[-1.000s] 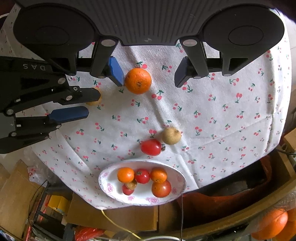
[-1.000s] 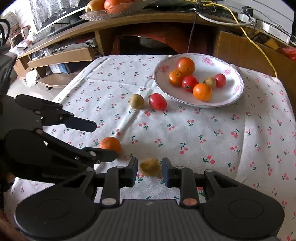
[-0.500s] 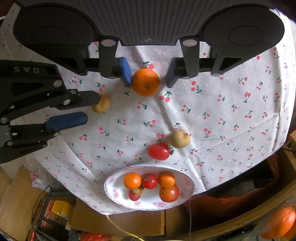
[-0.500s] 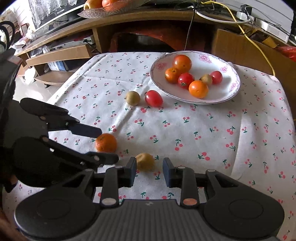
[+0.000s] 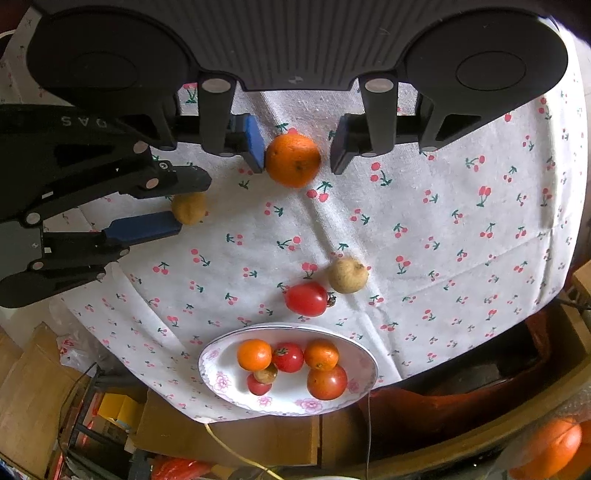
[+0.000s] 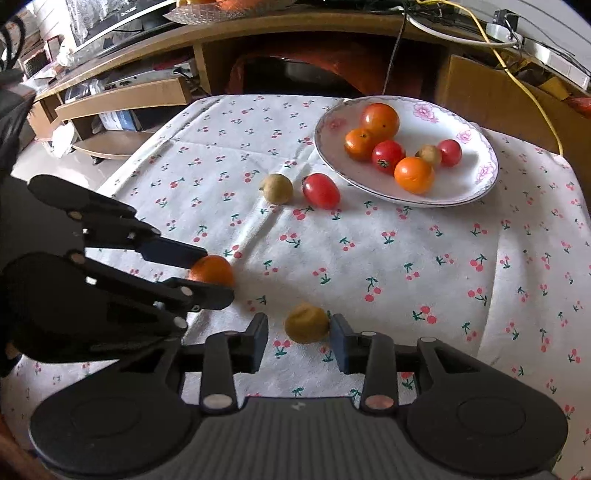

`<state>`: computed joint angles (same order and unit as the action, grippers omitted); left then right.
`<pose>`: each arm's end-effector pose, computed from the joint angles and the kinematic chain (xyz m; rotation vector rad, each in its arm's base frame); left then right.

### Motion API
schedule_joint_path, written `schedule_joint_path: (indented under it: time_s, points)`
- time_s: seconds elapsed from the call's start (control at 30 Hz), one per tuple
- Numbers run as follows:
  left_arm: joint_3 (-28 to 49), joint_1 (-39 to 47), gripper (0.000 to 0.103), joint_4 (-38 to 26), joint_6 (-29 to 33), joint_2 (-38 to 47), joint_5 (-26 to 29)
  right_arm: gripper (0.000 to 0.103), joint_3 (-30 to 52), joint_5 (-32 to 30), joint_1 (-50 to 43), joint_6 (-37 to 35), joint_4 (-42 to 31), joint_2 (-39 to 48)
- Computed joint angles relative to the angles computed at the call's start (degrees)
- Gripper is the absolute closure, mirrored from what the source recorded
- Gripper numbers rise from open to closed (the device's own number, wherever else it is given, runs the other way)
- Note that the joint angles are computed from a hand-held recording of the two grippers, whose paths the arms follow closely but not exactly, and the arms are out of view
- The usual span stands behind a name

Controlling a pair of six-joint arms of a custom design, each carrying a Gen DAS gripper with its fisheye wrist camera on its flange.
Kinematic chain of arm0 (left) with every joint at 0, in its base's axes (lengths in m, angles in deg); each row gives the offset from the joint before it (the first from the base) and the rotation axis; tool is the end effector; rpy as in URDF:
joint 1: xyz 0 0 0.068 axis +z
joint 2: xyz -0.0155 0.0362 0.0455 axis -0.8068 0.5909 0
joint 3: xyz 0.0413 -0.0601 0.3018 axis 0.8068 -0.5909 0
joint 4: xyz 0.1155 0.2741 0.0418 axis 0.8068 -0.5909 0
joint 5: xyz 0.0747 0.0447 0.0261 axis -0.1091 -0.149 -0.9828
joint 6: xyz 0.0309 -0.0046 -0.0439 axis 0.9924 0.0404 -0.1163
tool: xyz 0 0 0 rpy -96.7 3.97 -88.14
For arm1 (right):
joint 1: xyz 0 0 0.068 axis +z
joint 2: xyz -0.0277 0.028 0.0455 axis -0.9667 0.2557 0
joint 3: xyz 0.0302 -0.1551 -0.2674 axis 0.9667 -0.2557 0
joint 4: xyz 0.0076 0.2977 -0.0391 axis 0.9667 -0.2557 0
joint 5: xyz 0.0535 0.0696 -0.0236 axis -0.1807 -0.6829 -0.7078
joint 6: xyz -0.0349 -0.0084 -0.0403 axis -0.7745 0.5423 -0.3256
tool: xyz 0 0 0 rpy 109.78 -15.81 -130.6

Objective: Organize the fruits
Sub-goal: 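Carry the mandarin with the left gripper while the right carries the brown fruit to the bowl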

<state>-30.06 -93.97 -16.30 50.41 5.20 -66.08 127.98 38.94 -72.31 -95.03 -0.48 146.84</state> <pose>0.2614 -0.2087 0.1875 0.2068 2.5879 -0.0702 0.2994 0.0293 0.1884 -0.8464 2.4479 0.3885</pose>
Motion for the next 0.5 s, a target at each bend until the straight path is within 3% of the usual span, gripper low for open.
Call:
schedule_joint_path:
  time_s: [0.5]
  points:
    - [0.1, -0.4, 0.053, -0.5, 0.8, 0.6, -0.9, 0.052, -0.7, 1.3, 0.7, 1.4, 2.3, 0.1]
